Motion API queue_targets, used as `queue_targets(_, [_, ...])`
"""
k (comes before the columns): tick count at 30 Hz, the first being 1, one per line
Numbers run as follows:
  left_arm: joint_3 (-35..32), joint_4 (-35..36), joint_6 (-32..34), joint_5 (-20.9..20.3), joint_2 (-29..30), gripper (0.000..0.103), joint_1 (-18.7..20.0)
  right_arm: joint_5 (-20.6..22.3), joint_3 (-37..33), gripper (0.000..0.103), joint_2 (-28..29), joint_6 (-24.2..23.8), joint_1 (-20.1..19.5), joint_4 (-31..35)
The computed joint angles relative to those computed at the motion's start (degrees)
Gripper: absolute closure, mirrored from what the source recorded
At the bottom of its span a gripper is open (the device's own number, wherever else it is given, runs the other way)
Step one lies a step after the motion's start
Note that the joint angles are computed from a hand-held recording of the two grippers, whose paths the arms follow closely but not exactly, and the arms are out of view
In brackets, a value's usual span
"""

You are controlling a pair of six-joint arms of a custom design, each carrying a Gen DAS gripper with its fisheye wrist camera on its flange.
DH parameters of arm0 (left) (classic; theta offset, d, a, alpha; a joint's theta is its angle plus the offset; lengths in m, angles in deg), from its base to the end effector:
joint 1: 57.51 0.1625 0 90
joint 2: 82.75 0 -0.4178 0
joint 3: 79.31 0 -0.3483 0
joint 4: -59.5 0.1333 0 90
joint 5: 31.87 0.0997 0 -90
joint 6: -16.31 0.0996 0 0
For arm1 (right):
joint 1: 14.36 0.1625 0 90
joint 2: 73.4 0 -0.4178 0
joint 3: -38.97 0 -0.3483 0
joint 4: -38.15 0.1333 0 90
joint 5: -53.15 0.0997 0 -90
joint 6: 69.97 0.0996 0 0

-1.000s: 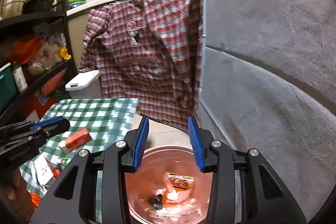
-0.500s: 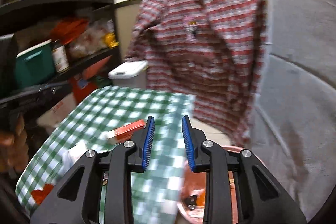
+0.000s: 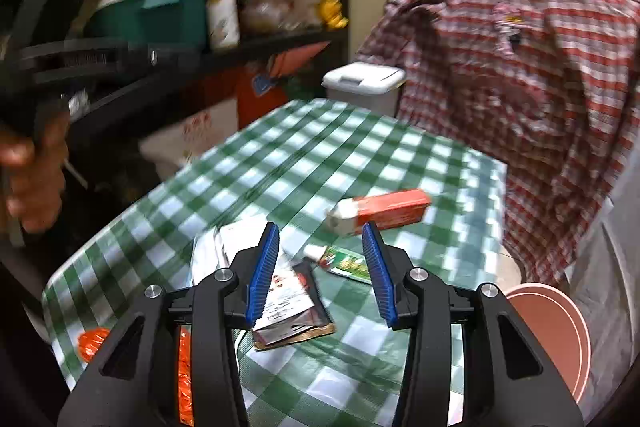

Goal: Collect trash
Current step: 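Move the left gripper toward the face mask while the right approaches the milk carton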

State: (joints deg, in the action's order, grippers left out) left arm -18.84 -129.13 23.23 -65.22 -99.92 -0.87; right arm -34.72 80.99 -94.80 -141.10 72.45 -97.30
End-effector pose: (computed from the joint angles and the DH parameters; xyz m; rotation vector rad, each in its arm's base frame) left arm -0.2340 -0.7492 0.0978 0.1623 2.1278 -1.3011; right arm 0.0896 -0.8536 0.1438 1.6083 -2.3661 0.5340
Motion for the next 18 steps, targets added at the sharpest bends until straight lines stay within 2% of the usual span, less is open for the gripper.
queue_targets(6, [4.4, 0.8, -1.3, 0.2, -1.8, 0.091, 0.4, -5.9, -2.3, 0.043, 2.9, -3.5, 0.5, 4.8])
queue_targets(13, [7.4, 1.8, -2.9, -1.1, -3.3, 0.091, 0.9, -10.1, -3.0, 0.043, 4.8, -6.8, 0.8, 6.0])
queue_targets(18, [8.2, 6.1, -5.3, -3.4, -3.8, 0.091, 1.7, -11.5, -3.1, 0.046, 5.3, -8.1, 0.8, 5.3])
